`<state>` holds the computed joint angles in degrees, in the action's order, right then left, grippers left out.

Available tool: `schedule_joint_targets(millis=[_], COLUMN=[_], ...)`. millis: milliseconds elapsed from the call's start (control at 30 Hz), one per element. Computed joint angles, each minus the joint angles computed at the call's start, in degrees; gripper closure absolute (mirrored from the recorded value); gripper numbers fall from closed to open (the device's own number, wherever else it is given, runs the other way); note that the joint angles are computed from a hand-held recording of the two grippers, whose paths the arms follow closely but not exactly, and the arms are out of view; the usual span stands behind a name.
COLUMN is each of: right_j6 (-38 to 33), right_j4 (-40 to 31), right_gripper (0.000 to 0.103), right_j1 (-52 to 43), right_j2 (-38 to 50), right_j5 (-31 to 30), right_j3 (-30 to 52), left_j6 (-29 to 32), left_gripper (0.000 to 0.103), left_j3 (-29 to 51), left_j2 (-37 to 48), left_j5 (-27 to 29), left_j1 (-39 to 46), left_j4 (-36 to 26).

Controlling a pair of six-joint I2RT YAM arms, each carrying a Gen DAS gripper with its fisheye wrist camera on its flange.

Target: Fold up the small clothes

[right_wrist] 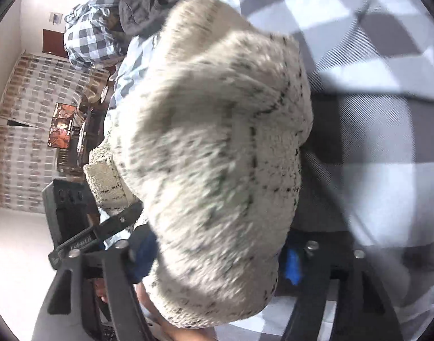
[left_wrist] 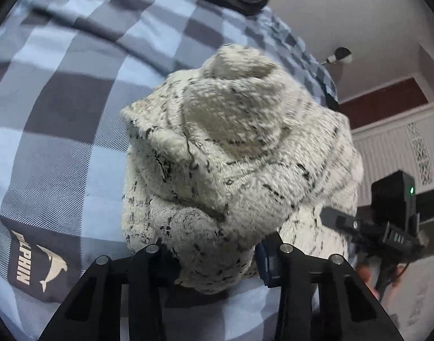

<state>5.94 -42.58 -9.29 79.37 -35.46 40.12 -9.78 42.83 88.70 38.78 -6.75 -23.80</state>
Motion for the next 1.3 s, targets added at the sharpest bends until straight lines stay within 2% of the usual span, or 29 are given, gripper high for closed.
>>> schedule_joint_targets(millis=[133, 267, 300, 400, 467, 500, 600, 633, 667, 700, 767, 800, 900, 933, 1000, 1133, 1233, 1300], right_j6=[-1.07, -3.93, -4.95, -6.36, -4.88, -4.09, -4.28, -3.45, -3.36, -3.4, -1.87, -1.34, 1.92, 1.03, 0.65, -5.61, -6.51, -8.74], right_j4=[-4.37, -7.59, -7.84, -2.41, -1.01, -0.2, -0.49, -0.61, -0.98, -2.04, -4.5, -5.3, -7.38, -8.7, -13.07, -20.62, -24.74, -30.33], right_gripper=[0.05, 0.05, 0.05, 0.049, 0.038, 0.036, 0.023, 0.023, 0.023, 0.023, 0.023, 0.023, 0.023, 0.023, 0.022, 0.022, 0.022, 0.022], right_j1=[-1.03, -2.74, -3.96, -8.06, -7.27, -6.91, -8.5, -8.27, -8.95, -9.54, -8.9, -8.18, -2.07, -1.78, 1.38, 1.41, 5.9, 6.37], right_j2=[-6.16, -8.15, -6.91, 0.68, 0.32, 0.37, -0.46, -0.57, -1.0, -1.87, -7.41, -11.02, -24.76, -27.83, -31.48, -36.84, -40.24, -40.15], right_j5=[6.14, 11.5, 12.09, 10.82, 10.24, 9.7, 8.27, 7.44, 6.82, 6.81, 9.81, 12.08, 23.64, 25.93, 30.39, 31.25, 36.58, 37.72], right_j3=[2.49, 4.7, 4.91, 2.53, 1.28, 1.1, -0.09, -0.1, -0.28, -0.21, -0.09, -0.24, 0.3, 0.53, 2.93, 6.39, 8.64, 12.78], left_j6=[-6.19, -9.39, -9.95, -11.27, -12.39, -12.55, -11.15, -11.1, -11.18, -10.14, -8.71, -7.59, -5.79, -4.81, -3.57, -2.89, -2.45, -0.09], left_gripper=[0.065, 0.065, 0.065, 0.064, 0.061, 0.06, 0.046, 0.036, 0.028, 0.024, 0.02, 0.019, 0.004, 0.0, 0.0, 0.0, 0.0, 0.0], left_j3=[-3.33, -2.09, -1.32, -0.09, -0.19, -0.06, 0.92, 1.13, 0.94, 0.12, -0.46, -0.7, -1.99, -2.64, -3.41, -4.1, -5.98, -5.95], left_j2=[-4.49, -3.39, -1.84, 1.79, 2.29, 2.3, 2.51, 2.1, 0.04, -2.46, -8.26, -11.47, -20.31, -23.49, -29.74, -38.36, -45.37, -48.99], left_j5=[0.1, -4.5, -6.29, -10.74, -10.59, -9.45, -5.64, -5.98, -7.87, -9.43, -16.54, -21.51, -32.47, -33.88, -34.41, -30.3, -34.71, -36.0], left_j1=[-5.86, -12.13, -13.17, -15.5, -15.6, -15.05, -10.38, -9.57, -8.89, -7.69, -7.82, -7.94, -7.31, -5.93, -2.81, 5.09, 4.29, 2.55], left_j4=[4.37, 8.1, 9.0, 11.68, 12.83, 12.35, 7.31, 5.82, 3.95, 2.6, 0.03, -1.58, -5.09, -6.19, -8.68, -12.31, -13.68, -15.94])
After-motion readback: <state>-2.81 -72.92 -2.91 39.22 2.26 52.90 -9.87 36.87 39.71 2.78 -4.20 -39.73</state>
